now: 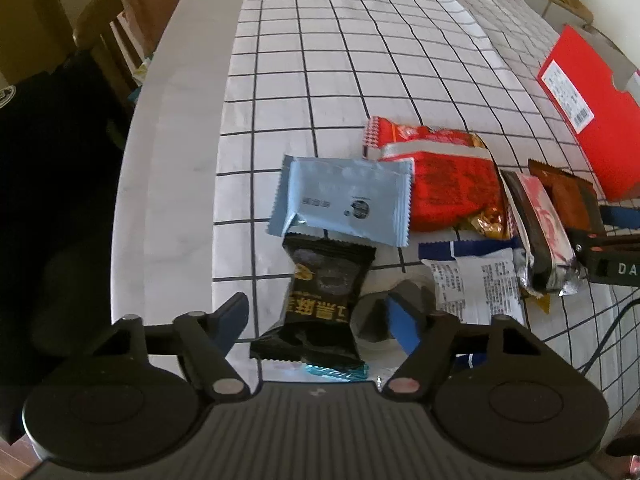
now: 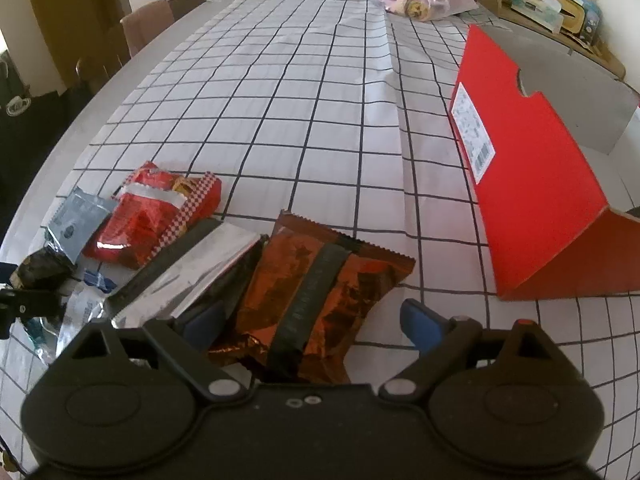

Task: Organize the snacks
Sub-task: 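Grasp the black packet with left gripper while right grasps brown-orange bag, then carry both held packets over the open red box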

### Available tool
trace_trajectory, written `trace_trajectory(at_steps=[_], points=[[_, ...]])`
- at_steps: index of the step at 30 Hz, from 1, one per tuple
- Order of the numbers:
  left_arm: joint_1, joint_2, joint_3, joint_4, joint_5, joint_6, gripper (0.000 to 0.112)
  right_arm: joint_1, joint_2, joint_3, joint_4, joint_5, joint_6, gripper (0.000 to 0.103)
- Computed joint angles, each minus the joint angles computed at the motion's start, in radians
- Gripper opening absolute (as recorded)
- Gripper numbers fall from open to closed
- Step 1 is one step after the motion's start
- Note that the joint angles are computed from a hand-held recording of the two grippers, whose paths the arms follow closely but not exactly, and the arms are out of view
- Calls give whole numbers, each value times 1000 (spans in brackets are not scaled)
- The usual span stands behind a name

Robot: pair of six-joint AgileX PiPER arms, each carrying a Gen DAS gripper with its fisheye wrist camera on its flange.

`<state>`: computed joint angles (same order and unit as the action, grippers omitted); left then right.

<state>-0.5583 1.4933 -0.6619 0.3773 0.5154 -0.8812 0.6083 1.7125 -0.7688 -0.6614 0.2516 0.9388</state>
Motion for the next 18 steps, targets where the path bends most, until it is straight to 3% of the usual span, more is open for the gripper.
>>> trace_trajectory(at_steps=[5, 9, 12, 18], points=[[-11, 5, 0, 19, -13, -28, 63, -10, -1, 4, 99, -18, -100, 76], [-24, 0, -1, 39, -7, -55, 47, -16, -16, 17, 83, -26, -77, 64], [-28, -5, -3, 70, 10, -95, 35, -41, -31, 33, 172, -60, -166, 53], [-37, -15, 7, 102, 24, -160, 31, -55, -64, 68, 159, -93, -142, 51]])
